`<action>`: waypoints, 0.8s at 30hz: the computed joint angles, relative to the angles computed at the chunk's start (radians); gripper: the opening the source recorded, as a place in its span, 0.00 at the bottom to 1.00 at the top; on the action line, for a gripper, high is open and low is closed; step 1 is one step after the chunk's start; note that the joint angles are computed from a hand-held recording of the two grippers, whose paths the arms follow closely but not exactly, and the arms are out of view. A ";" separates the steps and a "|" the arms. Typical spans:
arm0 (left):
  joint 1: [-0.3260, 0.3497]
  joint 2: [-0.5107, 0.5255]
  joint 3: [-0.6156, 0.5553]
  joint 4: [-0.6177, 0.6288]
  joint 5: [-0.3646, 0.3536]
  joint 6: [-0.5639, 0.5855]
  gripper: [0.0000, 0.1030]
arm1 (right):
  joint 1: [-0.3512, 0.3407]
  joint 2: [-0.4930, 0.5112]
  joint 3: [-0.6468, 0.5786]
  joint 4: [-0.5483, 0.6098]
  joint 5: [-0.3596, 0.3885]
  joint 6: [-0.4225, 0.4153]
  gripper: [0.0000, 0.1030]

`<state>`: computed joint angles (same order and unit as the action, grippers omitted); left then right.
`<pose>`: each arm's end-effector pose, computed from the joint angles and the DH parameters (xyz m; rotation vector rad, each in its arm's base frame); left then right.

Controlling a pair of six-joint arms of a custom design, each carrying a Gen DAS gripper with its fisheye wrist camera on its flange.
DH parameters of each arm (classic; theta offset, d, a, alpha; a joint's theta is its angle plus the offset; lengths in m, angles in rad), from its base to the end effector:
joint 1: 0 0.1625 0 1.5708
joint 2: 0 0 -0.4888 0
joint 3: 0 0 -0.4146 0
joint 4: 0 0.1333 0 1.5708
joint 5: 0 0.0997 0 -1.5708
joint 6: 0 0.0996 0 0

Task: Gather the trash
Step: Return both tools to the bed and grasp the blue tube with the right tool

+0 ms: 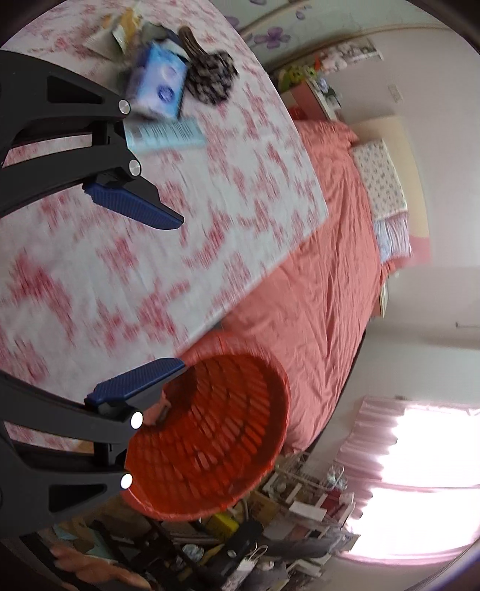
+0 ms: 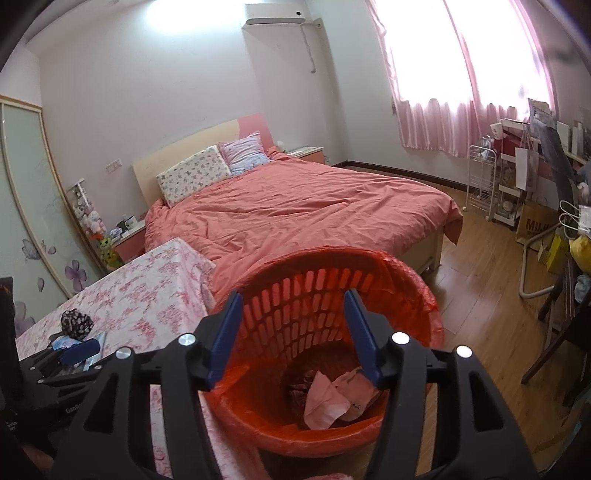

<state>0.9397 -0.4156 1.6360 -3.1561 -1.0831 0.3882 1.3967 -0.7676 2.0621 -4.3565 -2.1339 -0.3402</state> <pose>-0.2760 -0.6827 -0.0762 1.1854 2.3701 -0.5646 -0.0175 -0.5622 0.1957 -0.3328 -1.8506 1.4887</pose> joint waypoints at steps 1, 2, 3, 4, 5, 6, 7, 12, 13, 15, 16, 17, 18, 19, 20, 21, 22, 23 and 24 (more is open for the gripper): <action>0.005 -0.005 0.002 0.001 0.006 -0.004 0.70 | 0.007 0.004 -0.003 0.004 -0.003 -0.004 0.55; 0.010 -0.011 0.005 0.001 0.011 -0.007 0.70 | 0.012 0.007 -0.005 0.006 -0.004 -0.007 0.55; 0.015 -0.019 0.010 -0.001 0.018 -0.012 0.70 | 0.019 0.011 -0.010 0.013 -0.005 -0.010 0.55; 0.021 -0.027 0.016 -0.005 0.024 -0.016 0.70 | 0.026 0.017 -0.014 0.021 -0.006 -0.012 0.55; 0.025 -0.034 0.022 -0.009 0.029 -0.019 0.70 | 0.032 0.022 -0.019 0.028 -0.007 -0.015 0.56; 0.030 -0.042 0.030 -0.019 0.037 -0.021 0.70 | 0.036 0.027 -0.023 0.034 -0.009 -0.017 0.56; 0.036 -0.050 0.038 -0.029 0.046 -0.025 0.70 | 0.041 0.030 -0.025 0.043 -0.009 -0.021 0.56; 0.071 -0.092 0.071 -0.071 0.089 -0.032 0.70 | 0.079 0.067 -0.071 0.130 -0.018 -0.037 0.56; 0.080 -0.101 0.073 -0.076 0.100 -0.032 0.70 | 0.088 0.076 -0.084 0.157 -0.019 -0.041 0.56; 0.096 -0.118 0.079 -0.090 0.127 -0.040 0.70 | 0.107 0.099 -0.114 0.211 -0.017 -0.052 0.56; 0.107 -0.125 0.076 -0.093 0.136 -0.046 0.70 | 0.115 0.108 -0.128 0.233 -0.015 -0.055 0.56; 0.118 -0.134 0.073 -0.097 0.150 -0.055 0.70 | 0.121 0.116 -0.141 0.254 -0.013 -0.056 0.56; 0.128 -0.140 0.070 -0.099 0.160 -0.063 0.70 | 0.129 0.128 -0.160 0.290 -0.008 -0.054 0.56; 0.134 -0.143 0.065 -0.097 0.169 -0.070 0.70 | 0.137 0.139 -0.178 0.323 -0.002 -0.047 0.56; 0.144 -0.148 0.058 -0.097 0.184 -0.081 0.70 | 0.142 0.148 -0.194 0.355 0.004 -0.040 0.56; 0.151 -0.150 0.052 -0.098 0.192 -0.084 0.70 | 0.148 0.159 -0.216 0.398 0.011 -0.030 0.56; 0.160 -0.152 0.046 -0.103 0.207 -0.086 0.70 | 0.154 0.171 -0.237 0.437 0.017 -0.023 0.56; 0.167 -0.152 0.039 -0.106 0.221 -0.087 0.70 | 0.161 0.185 -0.263 0.481 0.021 -0.017 0.56; 0.172 -0.153 0.036 -0.109 0.228 -0.088 0.70 | 0.164 0.195 -0.279 0.505 0.023 -0.015 0.56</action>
